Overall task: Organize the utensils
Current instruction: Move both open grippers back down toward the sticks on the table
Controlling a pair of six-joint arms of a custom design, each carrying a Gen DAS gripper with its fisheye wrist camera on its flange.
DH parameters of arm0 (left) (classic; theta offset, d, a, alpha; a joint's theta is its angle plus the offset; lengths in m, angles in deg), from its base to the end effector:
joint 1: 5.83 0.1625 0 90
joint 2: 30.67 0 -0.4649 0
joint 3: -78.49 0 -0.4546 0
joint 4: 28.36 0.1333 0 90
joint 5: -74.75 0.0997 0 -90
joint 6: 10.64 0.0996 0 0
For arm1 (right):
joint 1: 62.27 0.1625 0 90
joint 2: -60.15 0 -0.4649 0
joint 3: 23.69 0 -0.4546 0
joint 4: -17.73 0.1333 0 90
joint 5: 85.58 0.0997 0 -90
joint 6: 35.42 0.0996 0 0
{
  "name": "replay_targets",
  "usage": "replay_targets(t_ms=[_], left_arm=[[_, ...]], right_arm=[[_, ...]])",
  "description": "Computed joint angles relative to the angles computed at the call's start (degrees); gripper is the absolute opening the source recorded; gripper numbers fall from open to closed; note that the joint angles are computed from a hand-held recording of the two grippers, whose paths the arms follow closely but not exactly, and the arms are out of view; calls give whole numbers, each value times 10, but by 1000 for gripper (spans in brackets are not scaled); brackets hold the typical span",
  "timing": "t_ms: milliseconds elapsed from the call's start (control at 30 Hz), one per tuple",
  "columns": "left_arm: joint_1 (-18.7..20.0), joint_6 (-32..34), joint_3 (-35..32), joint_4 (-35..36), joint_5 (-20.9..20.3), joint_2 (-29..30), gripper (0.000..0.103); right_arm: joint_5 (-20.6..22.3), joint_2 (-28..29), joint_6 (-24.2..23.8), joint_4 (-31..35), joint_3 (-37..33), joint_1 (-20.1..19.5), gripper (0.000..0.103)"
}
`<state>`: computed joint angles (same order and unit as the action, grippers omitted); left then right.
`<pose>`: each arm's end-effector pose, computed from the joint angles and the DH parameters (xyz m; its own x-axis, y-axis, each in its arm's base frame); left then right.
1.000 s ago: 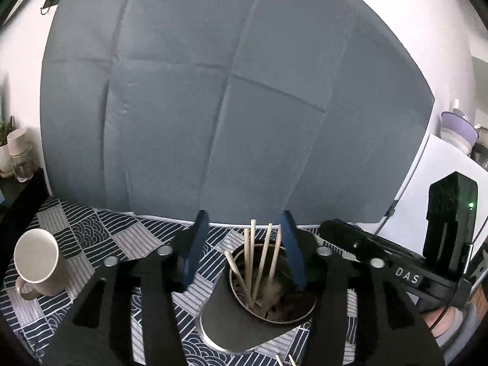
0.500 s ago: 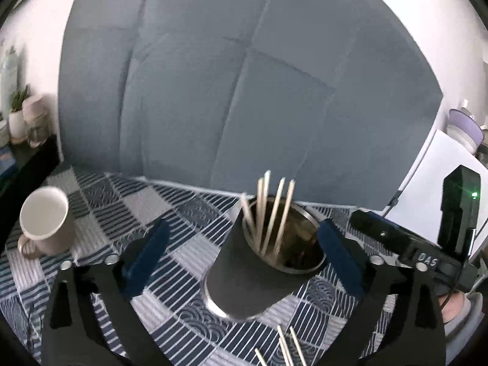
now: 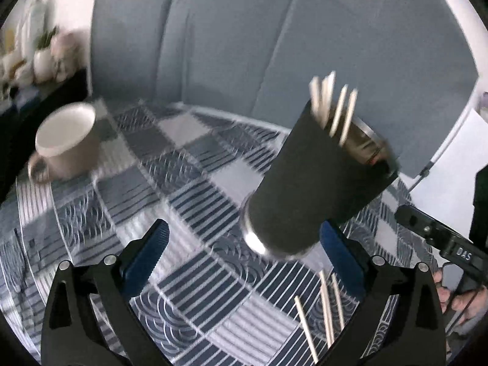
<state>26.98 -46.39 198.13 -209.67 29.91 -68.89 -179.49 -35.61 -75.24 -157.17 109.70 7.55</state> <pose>-0.3462 -0.4658 -0.0514 -0.8769 0.1155 -0.4666 0.3889 0.7409 -0.5475 -0.0379 -0.4698 0.3533 -0.8559 -0.1074 0.5059 -0.4088 0.7397 -0.5346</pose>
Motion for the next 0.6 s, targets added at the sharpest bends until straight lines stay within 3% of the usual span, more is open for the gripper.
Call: replay_targets(t_ms=[167,600], left_arm=[[4,-42,7,49,-19,5,97],[-4,-32,-7,124,-65,34,97]], right_arm=[[-14,-2,-5,4,11,-21,85],[-51,-3,-36,13,42,-67,85]])
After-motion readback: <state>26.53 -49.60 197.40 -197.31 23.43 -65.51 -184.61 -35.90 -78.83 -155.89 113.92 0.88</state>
